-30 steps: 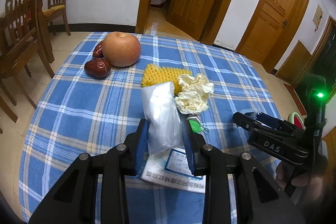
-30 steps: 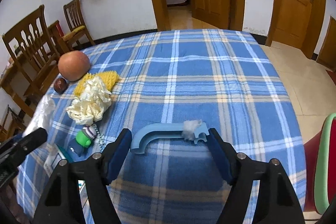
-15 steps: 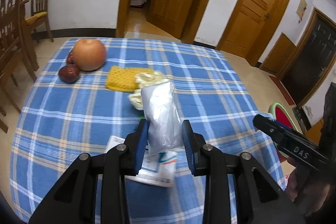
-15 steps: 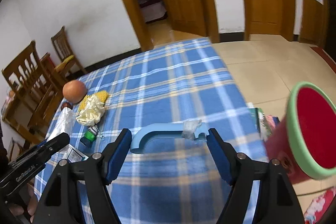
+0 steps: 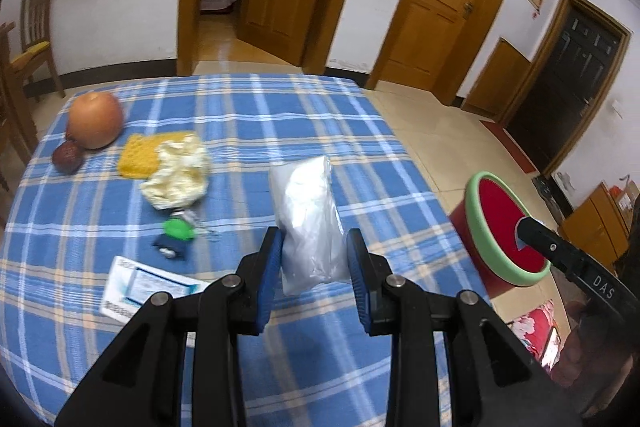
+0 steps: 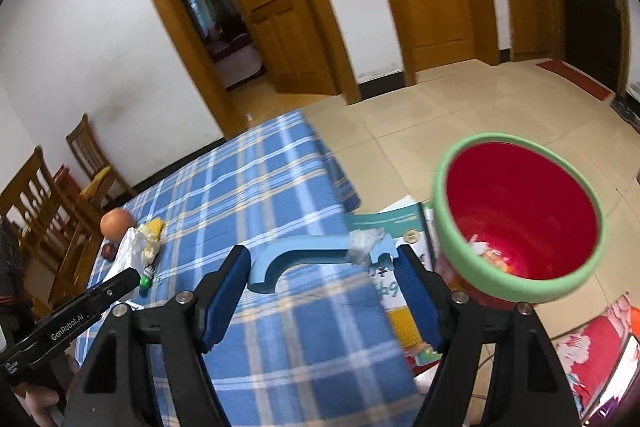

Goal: Collect trash
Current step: 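Carry the plastic bag and blue handle over the red bin with both tools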

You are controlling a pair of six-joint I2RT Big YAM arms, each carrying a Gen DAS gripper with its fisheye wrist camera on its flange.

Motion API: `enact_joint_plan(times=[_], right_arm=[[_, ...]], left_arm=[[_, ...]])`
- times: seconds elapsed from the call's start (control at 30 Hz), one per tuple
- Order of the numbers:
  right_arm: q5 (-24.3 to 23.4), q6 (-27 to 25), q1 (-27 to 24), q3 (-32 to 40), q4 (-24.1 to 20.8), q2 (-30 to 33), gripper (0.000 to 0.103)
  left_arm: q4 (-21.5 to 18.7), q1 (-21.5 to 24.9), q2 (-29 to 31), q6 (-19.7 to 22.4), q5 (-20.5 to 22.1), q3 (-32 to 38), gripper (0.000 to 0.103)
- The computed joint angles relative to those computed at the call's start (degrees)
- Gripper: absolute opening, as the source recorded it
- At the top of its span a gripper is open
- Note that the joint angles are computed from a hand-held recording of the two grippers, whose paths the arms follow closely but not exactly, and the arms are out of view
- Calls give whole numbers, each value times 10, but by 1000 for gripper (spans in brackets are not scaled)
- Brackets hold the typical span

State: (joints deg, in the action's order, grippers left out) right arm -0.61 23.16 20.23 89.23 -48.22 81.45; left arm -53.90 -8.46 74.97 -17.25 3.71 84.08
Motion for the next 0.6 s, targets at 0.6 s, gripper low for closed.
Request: enact_joint_plan(times=[0.6], right_arm=[[33, 32, -89, -76, 29, -71, 76]], left_arm=[[-17, -86, 70, 12, -5, 84, 33]])
